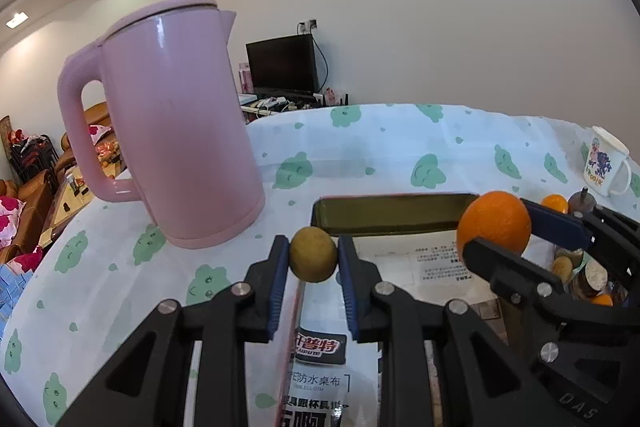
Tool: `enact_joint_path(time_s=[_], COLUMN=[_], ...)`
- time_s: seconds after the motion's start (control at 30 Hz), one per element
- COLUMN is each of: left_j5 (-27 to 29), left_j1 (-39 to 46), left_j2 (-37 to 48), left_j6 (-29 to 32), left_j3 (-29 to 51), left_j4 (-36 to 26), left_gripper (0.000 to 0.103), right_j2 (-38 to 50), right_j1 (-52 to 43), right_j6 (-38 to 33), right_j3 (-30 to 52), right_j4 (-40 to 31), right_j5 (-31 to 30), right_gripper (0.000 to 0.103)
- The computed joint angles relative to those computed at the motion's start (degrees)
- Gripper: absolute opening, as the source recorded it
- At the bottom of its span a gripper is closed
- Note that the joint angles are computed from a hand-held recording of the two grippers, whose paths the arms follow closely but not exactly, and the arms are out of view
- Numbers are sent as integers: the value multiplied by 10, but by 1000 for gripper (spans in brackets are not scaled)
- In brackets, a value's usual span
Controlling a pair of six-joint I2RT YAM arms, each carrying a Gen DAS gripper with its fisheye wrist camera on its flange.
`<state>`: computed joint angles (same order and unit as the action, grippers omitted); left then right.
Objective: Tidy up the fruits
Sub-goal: 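Carry the orange over the pink tin with right tool while left carries its fruit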
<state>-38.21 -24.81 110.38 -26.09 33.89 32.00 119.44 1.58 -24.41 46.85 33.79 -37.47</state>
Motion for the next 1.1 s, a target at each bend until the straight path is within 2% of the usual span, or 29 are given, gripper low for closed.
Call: enact_joint_path(time_s=[0.77, 1.1], left_j5=[9, 13], left_j1=[3, 5], left_j2=[27, 30], left_j6=[6, 11], left_j3=[28, 28], left_j4=[-31, -29], left_gripper=[26, 26], right_j2=[24, 26], right_j1=[19, 21], right_j6=[-14, -15], right_j3=[59, 65], right_j4=[-101, -111], right_j5=[38, 43], right_gripper=[50, 50])
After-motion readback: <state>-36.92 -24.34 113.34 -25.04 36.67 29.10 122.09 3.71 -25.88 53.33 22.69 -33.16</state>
